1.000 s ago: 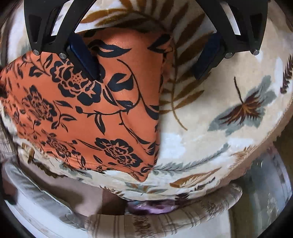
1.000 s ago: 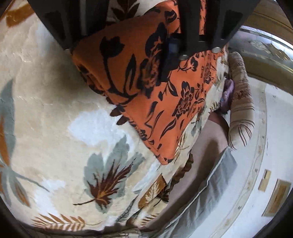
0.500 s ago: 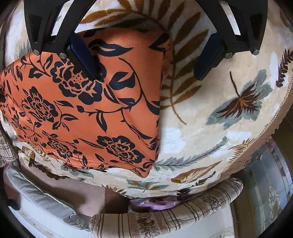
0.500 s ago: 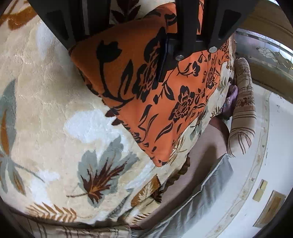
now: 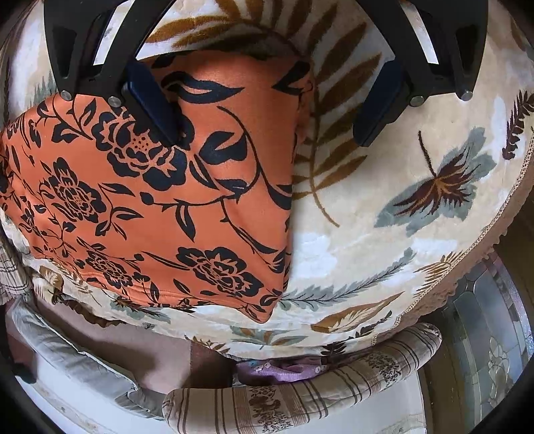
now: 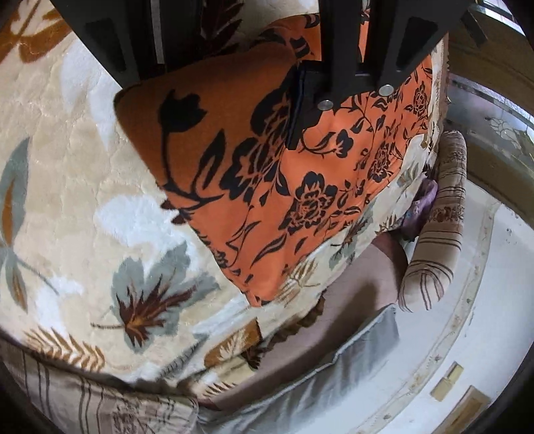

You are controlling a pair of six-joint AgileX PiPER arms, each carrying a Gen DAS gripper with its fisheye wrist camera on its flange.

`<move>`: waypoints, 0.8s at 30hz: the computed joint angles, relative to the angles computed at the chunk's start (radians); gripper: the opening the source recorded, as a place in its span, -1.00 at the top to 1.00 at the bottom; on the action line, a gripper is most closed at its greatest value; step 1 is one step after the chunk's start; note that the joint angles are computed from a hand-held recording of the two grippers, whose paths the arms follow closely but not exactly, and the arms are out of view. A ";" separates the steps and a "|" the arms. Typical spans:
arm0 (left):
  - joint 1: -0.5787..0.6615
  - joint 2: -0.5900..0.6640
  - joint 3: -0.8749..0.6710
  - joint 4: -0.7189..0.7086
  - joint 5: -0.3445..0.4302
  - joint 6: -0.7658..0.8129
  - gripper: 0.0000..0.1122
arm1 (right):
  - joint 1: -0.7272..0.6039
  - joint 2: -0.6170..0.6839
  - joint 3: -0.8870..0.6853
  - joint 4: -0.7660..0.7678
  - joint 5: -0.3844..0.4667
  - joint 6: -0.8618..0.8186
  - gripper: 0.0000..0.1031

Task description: Fold small clothes

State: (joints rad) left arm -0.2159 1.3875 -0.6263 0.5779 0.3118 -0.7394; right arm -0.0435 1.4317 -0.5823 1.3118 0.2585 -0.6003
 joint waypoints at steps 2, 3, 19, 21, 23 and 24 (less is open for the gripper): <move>0.000 0.001 0.001 0.002 -0.003 -0.003 -0.84 | -0.015 0.024 -0.009 0.000 0.036 0.007 0.35; 0.000 0.003 -0.001 0.002 -0.002 -0.003 -0.84 | -0.018 0.031 -0.010 0.004 0.044 0.007 0.35; -0.004 0.016 -0.003 0.027 -0.012 -0.036 -0.84 | -0.051 0.056 -0.001 0.125 0.086 -0.107 0.35; -0.003 0.017 -0.003 0.028 -0.013 -0.038 -0.84 | -0.057 0.060 -0.001 0.129 0.096 -0.107 0.35; -0.005 0.019 -0.005 0.031 -0.011 -0.043 -0.84 | -0.072 0.071 0.000 0.153 0.117 -0.119 0.35; -0.005 0.019 -0.005 0.032 -0.012 -0.044 -0.84 | -0.083 0.076 0.001 0.167 0.131 -0.127 0.34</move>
